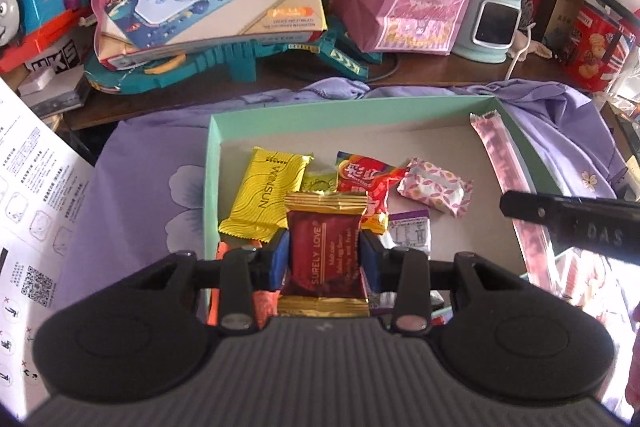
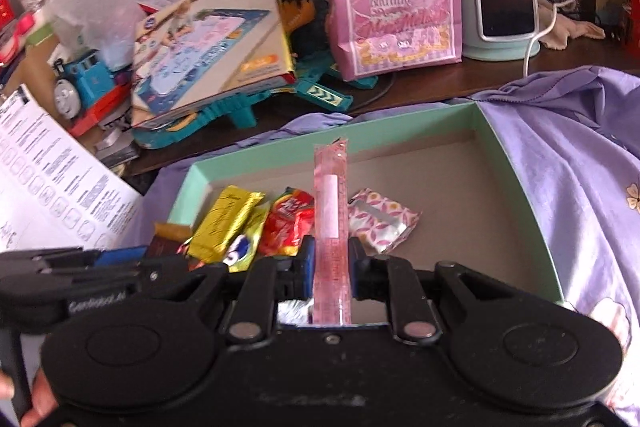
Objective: Organize snacks
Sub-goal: 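Open both tools inside the box, releasing chocolate and pink tube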
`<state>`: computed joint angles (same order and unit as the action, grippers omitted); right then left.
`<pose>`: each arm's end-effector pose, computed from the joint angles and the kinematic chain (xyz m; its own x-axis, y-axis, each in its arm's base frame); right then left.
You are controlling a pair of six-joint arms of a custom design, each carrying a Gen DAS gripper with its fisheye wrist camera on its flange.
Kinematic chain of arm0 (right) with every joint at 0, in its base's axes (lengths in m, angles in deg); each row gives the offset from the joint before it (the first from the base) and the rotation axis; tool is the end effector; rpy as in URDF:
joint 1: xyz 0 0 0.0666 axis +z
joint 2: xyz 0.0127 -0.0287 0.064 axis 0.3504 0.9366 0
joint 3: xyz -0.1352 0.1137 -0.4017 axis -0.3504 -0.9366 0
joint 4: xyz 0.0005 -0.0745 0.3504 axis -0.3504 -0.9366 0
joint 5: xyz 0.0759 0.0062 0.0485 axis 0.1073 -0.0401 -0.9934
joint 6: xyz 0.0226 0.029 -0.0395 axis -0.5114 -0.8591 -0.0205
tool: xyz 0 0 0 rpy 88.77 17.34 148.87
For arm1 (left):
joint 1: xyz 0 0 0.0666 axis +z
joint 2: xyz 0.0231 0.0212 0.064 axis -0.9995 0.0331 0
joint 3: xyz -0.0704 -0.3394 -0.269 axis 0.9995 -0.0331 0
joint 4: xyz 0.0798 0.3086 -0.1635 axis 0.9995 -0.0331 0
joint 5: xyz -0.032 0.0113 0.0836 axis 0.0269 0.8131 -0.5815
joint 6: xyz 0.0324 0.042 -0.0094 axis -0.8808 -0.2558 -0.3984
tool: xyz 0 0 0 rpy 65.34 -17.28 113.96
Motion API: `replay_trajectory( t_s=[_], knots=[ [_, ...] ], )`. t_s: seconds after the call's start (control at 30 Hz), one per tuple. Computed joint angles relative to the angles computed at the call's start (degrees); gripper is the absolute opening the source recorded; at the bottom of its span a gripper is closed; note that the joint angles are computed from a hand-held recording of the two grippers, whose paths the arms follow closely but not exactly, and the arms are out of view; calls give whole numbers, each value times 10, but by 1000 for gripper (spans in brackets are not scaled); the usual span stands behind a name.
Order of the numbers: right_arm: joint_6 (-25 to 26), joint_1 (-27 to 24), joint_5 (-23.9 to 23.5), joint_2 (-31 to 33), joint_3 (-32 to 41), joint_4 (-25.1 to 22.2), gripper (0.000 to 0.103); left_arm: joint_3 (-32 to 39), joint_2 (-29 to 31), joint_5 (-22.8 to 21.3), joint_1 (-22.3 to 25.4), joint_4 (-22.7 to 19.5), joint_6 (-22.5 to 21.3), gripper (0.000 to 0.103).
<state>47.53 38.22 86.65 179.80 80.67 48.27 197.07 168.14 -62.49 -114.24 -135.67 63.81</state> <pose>0.5797 0.1800 0.3745 -0.6814 0.3284 -0.6541 0.1619 0.9392 0.3030 0.6458 -0.3162 0.3847 -0.7480 0.2590 -0.6111 0.3520 0.9354 -0.0344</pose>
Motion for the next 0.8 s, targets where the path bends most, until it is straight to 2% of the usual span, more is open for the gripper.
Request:
replay_trajectory(
  t_s=[0.23, 0.3, 0.37, 0.4, 0.43, 0.47, 0.5, 0.63, 0.8],
  knots=[
    [-3, -12, -8, 49, 36, -11, 17, 25, 30, -7, 3, -25, -8, 38],
    [0, -16, -15, 63, 49, -15, 20, 29, 35, -8, 3, -29, -4, 40],
    [4, -16, -25, 68, 58, -17, 47, 30, 37, -17, 2, -31, -1, 51],
    [3, -17, -32, 69, 59, -15, 81, 33, 38, -26, 1, -34, 0, 74],
    [2, -16, -29, 66, 56, -7, 103, 30, 36, -38, -1, -30, 2, 97],
    [2, -13, -19, 61, 51, 2, 103, 19, 30, -50, -3, -16, 2, 103],
    [2, -12, -10, 57, 47, 11, 103, 11, 26, -56, -4, -5, 2, 103],
    [-2, -11, -11, 50, 49, -4, 103, 21, 26, -56, -6, -20, 8, 103],
    [-12, -7, -12, 31, 32, -15, 103, 0, 7, -56, -12, -11, 11, 103]
  ],
)
